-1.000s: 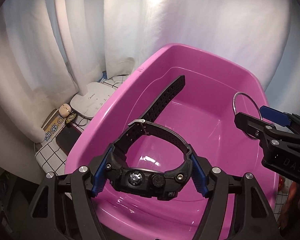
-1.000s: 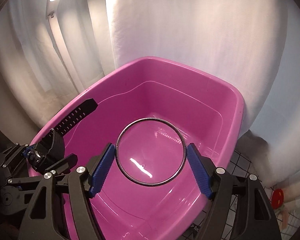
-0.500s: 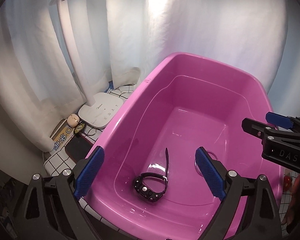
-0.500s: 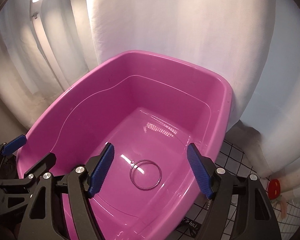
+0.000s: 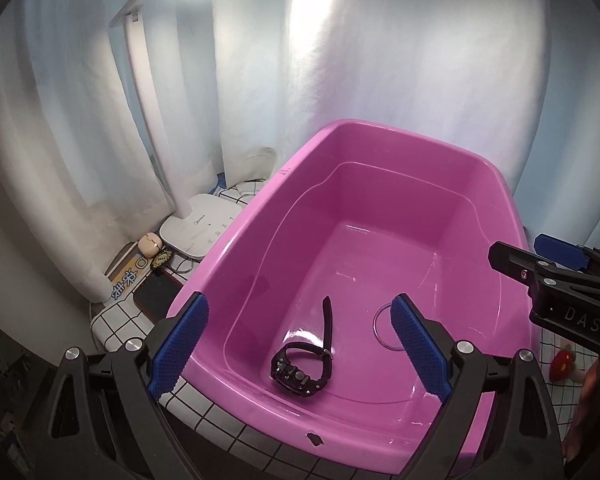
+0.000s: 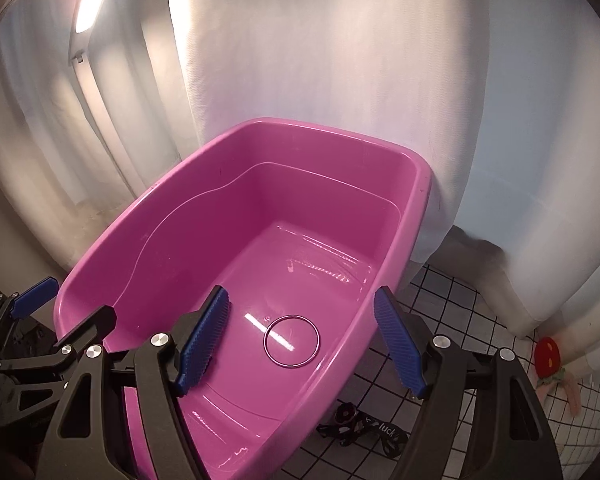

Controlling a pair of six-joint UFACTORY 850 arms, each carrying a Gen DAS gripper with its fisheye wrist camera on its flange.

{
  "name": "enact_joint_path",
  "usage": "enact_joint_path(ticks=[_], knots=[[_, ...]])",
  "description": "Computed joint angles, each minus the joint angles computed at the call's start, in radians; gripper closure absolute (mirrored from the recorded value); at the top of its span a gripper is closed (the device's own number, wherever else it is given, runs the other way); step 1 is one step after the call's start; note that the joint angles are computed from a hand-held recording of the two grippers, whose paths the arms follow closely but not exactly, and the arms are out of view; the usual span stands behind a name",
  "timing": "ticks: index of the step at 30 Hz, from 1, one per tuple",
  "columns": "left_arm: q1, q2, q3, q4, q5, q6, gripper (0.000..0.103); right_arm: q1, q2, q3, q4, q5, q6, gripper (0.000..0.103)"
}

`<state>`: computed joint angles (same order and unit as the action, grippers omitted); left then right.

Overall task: Organize jewelry
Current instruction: 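Withdraw both open tools from the bin back over the table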

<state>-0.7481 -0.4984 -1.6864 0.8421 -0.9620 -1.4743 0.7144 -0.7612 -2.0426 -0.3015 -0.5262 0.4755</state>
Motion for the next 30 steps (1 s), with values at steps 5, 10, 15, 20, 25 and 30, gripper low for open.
enact_joint_path(ticks=[5,10,15,20,25,30], knots=[[-0.034,-0.024,-0.050,0.010,0.001,0.009,0.013,-0.015,0.123,0.188,-0.082,0.086,0.121,0.031],[-0.073,-0.065,-0.120,0.016,0.015,0.028,0.013,-0.047,0.276,0.413,-0.241,0.164,0.335,0.031],[-0.112,-0.113,-0.205,-0.001,0.049,0.071,0.013,-0.088,0.418,0.610,-0.433,0.155,0.554,0.031],[-0.149,-0.184,-0.313,-0.035,0.072,0.132,0.013,-0.143,0.543,0.775,-0.518,0.138,0.697,0.031],[-0.180,-0.289,-0.468,-0.116,0.057,0.239,0.013,-0.198,0.643,0.906,-0.556,0.125,0.787,0.031],[-0.207,-0.409,-0.645,-0.206,0.010,0.338,0.013,-0.245,0.723,1.014,-0.605,0.124,0.851,0.031]])
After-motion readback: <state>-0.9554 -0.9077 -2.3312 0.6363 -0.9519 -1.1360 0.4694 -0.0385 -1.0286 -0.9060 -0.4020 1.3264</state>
